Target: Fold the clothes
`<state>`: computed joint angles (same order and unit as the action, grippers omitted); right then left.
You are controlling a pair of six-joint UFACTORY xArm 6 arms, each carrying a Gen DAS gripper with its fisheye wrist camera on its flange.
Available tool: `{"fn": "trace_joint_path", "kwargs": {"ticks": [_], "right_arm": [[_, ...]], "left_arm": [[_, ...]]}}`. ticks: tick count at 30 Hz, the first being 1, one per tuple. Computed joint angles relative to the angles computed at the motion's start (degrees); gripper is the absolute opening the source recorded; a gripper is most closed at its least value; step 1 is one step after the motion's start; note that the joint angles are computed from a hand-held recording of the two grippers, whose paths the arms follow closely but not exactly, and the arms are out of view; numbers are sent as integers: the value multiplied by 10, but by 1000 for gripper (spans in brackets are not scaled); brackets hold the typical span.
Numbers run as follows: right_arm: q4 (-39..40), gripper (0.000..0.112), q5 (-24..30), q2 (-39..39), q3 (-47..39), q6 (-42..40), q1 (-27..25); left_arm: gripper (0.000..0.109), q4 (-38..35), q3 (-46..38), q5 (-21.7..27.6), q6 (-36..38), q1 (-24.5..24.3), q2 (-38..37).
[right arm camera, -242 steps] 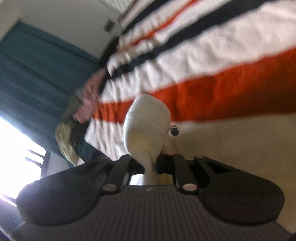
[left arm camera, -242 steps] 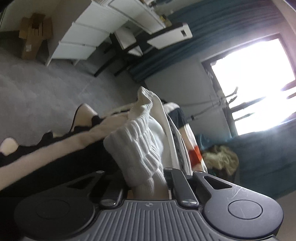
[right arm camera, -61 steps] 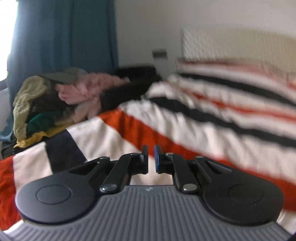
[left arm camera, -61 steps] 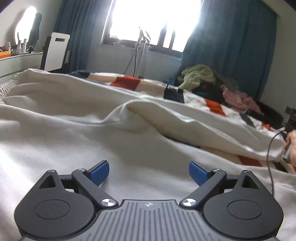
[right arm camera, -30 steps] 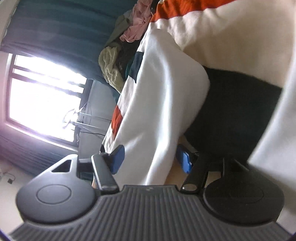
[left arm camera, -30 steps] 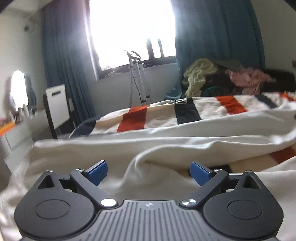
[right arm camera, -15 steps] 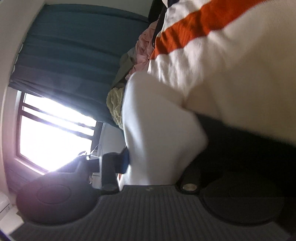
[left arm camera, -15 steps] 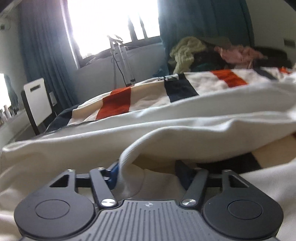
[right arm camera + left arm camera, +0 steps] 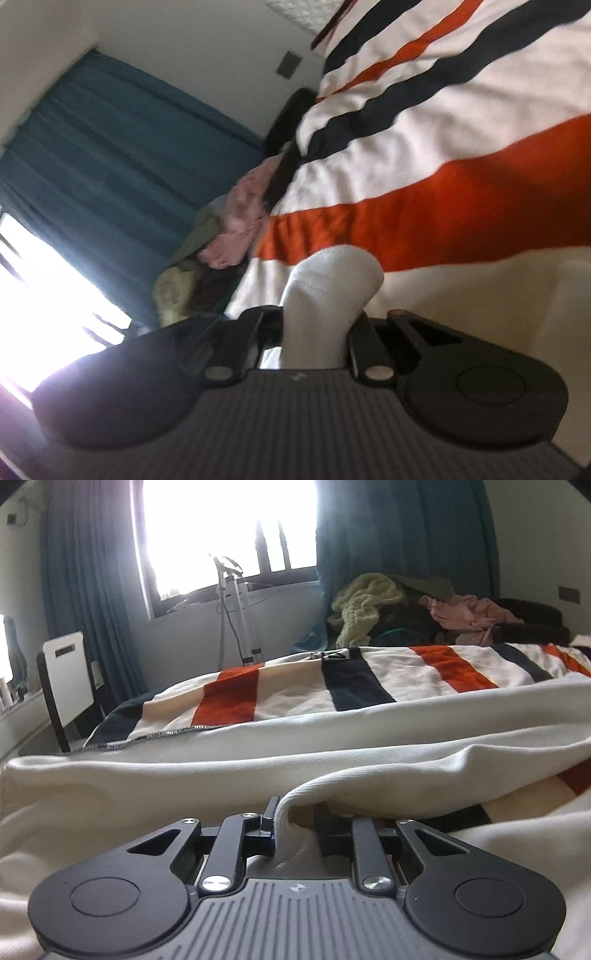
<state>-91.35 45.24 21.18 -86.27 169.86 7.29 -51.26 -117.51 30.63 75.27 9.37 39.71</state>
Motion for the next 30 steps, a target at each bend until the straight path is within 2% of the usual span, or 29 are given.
{"fn": "trace_joint_path", "kwargs": {"ticks": [4, 8, 13, 16, 18, 22, 24, 26, 27, 28, 29, 30], "right_arm": [[73, 9, 19, -4, 22, -50, 12], [114, 9, 39, -18, 46, -79, 27], [130, 9, 89, -26, 36, -252, 40], [151, 9, 97, -36, 42, -353, 40], [159, 9, 85, -50, 56, -386, 34], [187, 11, 81, -71, 85, -405, 27], [192, 12, 79, -70, 89, -420, 28], [193, 18, 84, -70, 87, -438, 33], [191, 25, 82, -74, 89, -447, 35], [194, 28, 79, -80, 91, -459, 36], [198, 39, 72, -88, 95, -468, 38], [195, 58, 72, -98, 102, -469, 43]], "left_arm": [[17, -6, 19, 14, 21, 6, -16], [15, -10, 24, 51, 26, 19, -29], [14, 10, 13, 116, 40, 35, -30], [13, 41, -26, 172, 40, 47, -9], [13, 63, -66, 216, 26, 55, 14], [13, 75, -142, 276, -5, 67, 60], [14, 77, -162, 284, -23, 69, 72], [19, 76, -157, 281, -35, 70, 67], [22, 74, -153, 282, -43, 70, 62], [35, 73, -148, 286, -55, 72, 55], [47, 71, -143, 290, -66, 73, 48], [50, 69, -139, 295, -78, 75, 42]]}}
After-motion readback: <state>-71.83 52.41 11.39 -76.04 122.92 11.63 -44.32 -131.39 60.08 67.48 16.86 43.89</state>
